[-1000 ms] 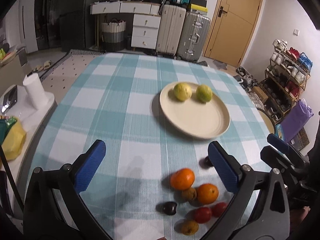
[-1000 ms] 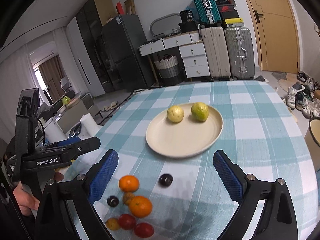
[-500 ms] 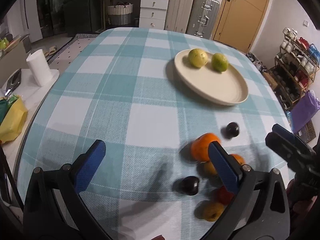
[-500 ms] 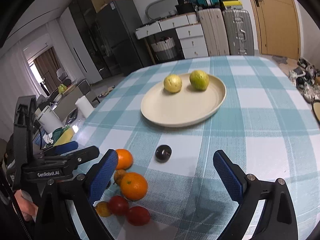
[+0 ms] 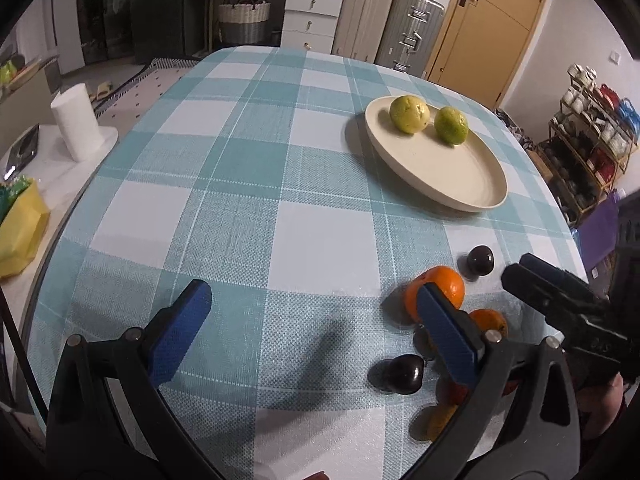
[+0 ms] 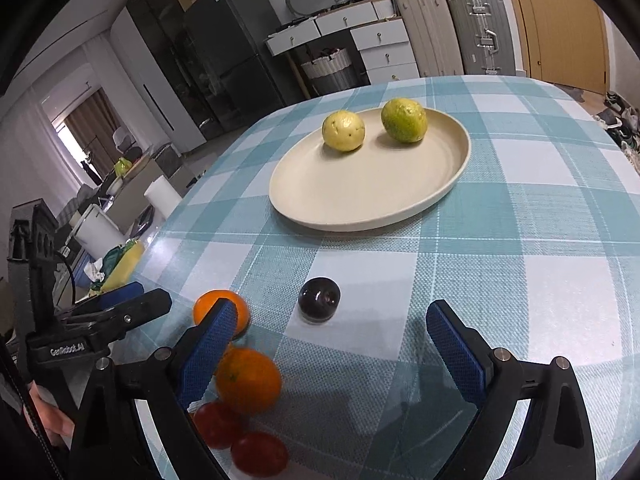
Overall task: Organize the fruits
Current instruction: 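Grasp a dark plum with the right tool while the left tool grasps another plum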
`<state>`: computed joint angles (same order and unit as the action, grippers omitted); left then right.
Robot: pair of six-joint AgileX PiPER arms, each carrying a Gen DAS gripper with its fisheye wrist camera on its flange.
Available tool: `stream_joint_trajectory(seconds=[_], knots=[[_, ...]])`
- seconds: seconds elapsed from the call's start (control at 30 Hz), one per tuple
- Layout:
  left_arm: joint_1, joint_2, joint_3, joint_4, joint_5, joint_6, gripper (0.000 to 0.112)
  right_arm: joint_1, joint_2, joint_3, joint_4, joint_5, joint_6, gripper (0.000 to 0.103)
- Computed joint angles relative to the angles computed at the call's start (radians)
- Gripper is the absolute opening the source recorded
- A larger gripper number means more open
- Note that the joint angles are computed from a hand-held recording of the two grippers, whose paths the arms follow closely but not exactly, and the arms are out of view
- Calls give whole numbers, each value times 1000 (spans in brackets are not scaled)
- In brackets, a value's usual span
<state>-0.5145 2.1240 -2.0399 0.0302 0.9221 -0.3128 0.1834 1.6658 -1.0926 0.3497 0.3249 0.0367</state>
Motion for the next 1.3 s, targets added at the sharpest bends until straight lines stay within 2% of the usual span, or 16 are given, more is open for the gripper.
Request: stream_joint_trajectory(seconds=[0.13,0.47,0.6,0.63,0.67,0.73,0.83,0.93,1.1,1.2,1.3], knots=[[6,16,-35,-18,14,17,102,5,45,-47,-117,32,115,98],[30,34,-50,-53,29,22,102,23,71,-88,-185,48,150,98],[34,31,-36,-57,24,26,102,46,94,-119,-267,75,194,78],[35,31,-36,-58,23,27,102,54,97,-124,-306,76,224,69],[35,30,-35,-57,22,27,102,55,100,-126,-306,77,223,66],[36,26,-29,-57,17,26,102,54,102,-128,-291,75,201,39],[37,22,-25,-56,19,23,102,51,108,-133,-221,82,111,25],[41,14,-15,-75,18,27,102,77,108,-137,-314,86,189,25],[45,-10,18,-103,6,54,102,53,71,-92,-220,46,129,25],[68,13,-23,-211,68,131,102,41,37,-60,-181,28,97,25],[68,-6,8,-252,58,181,102,28,6,-32,-133,13,62,25]])
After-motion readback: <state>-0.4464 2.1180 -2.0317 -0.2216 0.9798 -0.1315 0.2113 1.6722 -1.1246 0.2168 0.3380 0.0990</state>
